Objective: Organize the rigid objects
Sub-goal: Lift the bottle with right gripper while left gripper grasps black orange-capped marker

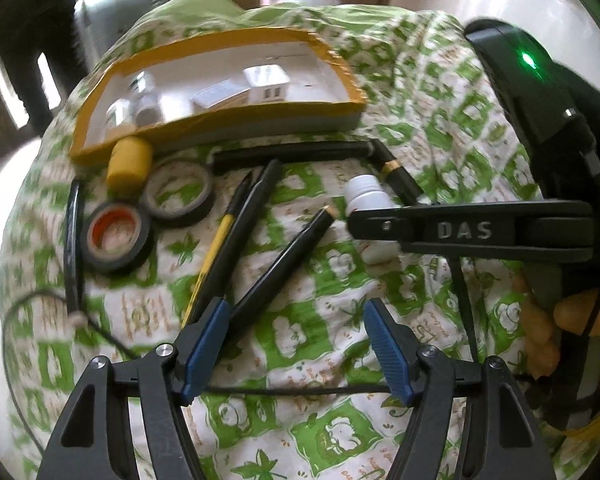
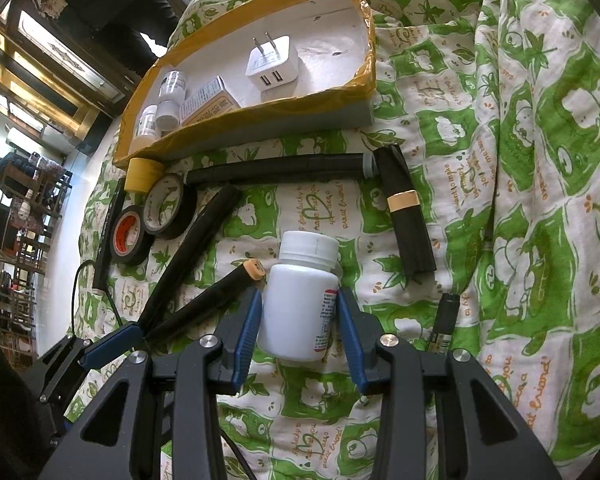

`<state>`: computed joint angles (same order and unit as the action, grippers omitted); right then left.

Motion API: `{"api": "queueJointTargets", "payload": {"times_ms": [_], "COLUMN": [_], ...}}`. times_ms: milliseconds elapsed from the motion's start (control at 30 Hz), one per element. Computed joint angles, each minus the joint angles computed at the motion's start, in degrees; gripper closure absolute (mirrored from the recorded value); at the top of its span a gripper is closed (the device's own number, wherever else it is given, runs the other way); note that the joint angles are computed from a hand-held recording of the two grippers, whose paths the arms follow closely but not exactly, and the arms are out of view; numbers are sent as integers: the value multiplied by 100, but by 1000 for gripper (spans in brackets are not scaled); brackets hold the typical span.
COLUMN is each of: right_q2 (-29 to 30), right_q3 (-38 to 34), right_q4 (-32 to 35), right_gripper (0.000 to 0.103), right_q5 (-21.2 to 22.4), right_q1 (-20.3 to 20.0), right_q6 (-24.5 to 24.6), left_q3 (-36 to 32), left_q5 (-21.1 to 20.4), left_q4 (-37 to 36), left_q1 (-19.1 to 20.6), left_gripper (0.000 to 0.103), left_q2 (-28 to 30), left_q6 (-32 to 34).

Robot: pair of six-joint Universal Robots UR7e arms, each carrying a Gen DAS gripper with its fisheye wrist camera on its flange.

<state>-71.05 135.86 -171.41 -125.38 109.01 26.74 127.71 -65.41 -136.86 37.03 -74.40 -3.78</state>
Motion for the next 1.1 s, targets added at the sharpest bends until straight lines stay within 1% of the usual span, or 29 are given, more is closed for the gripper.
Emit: {"api": "queueJointTargets", "payload": {"times_ms": [133, 167, 267, 333, 400, 433, 500, 567, 733, 800, 1000, 1100], "right_q2": [14, -5, -45, -62, -56, -51, -33, -29, 5, 21, 80, 95], "right_q3": [-5, 2, 26, 38, 31, 26, 29, 30, 17, 10, -32, -39], "right_q4": [-45, -54, -76, -73, -48, -40, -50, -63, -71, -59, 21, 15], "right_gripper": [66, 66, 66, 66, 66, 66, 66, 66, 66, 66, 66, 66], "right_q5": [6, 11, 10, -9, -27, -38, -51, -50, -68, -84, -151, -153], "right_q1": [-11, -20, -34, -34, -34, -31, -21, -21, -26, -29, -26, -33], "right_q6": [2, 6, 22, 37, 47, 53, 71, 76, 86, 88, 124, 125], "left_q3": [-117, -144, -244, -308, -365, -392, -402, -389, -387, -387, -497, -456], "left_q5": [275, 330, 434, 427, 352, 292, 136, 86, 91, 156, 218, 172], "left_q4": [77, 95, 191, 240, 245, 246, 226, 233, 330, 341, 355, 260], "left_q1": [-127, -116, -36, 38, 109, 148, 189, 194, 152, 124, 124, 125], "left_gripper": [45, 49, 57, 61, 71, 78, 80, 82, 82, 81, 80, 82], "left_q2": [257, 315, 475, 535, 573, 586, 559, 525, 534, 584, 874, 863], "left_q6": [484, 553, 606, 589, 573, 558, 544, 550, 447, 434, 351, 370]}}
